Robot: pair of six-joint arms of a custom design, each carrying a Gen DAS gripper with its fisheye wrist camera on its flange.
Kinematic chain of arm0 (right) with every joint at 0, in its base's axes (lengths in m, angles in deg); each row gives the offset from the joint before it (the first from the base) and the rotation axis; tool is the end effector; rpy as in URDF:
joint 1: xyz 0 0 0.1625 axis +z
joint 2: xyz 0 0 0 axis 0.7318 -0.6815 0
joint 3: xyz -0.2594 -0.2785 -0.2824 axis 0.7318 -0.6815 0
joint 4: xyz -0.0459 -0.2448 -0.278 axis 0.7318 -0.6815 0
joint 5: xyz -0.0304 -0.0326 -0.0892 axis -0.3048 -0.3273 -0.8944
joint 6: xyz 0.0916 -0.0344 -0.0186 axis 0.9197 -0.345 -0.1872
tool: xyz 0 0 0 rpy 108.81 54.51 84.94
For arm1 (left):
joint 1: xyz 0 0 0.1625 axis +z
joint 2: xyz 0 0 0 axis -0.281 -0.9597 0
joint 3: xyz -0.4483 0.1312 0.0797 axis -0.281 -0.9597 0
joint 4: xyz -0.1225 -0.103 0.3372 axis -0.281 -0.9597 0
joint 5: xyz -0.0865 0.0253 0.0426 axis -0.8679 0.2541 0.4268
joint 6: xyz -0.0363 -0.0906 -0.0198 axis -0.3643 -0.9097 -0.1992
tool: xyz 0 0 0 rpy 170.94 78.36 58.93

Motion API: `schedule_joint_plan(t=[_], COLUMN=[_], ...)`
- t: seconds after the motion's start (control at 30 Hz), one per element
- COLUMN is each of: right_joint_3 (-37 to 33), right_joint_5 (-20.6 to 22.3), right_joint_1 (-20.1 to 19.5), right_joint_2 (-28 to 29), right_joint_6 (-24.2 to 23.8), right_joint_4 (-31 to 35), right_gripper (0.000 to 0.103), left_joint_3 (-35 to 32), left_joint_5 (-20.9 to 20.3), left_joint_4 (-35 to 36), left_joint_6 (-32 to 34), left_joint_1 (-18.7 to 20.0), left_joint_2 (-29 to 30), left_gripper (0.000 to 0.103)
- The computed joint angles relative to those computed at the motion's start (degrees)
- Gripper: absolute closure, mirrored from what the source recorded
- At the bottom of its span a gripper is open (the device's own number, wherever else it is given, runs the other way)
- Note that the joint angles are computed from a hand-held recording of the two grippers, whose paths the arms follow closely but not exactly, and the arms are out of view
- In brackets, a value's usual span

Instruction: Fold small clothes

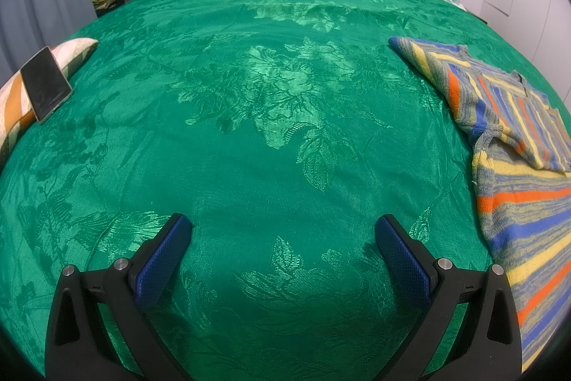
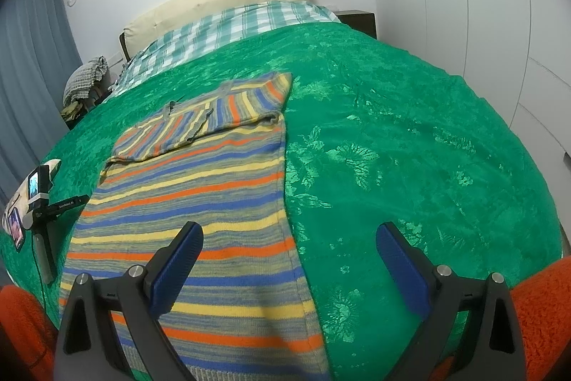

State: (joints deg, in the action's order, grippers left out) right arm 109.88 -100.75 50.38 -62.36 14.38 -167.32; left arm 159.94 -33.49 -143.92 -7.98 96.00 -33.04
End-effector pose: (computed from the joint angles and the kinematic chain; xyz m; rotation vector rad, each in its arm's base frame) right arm 0.1376 -0.4728 0.0638 0.1010 -2.2520 1.1257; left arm 0.0760 -0.7118 0.2246 0.2412 2.2299 -0.7814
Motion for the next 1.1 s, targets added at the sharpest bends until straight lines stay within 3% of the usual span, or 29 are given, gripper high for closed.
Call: schedule_joint_plan(t=[1.1], right_joint_3=[0.9], right_joint_5=[0.0], right_joint_1=[-0.7], right_joint_2=[-0.9], right_joint_6=[1.6], right_joint_4=[-0.6], right_gripper=[0.006], left_joint_3=[0.0], left_joint_5=[0.0], left_joint_4=[0.0], left_joint_6=[0.0], left_joint_1=[0.0], left_joint_2=[0.0], left_gripper=[0.000])
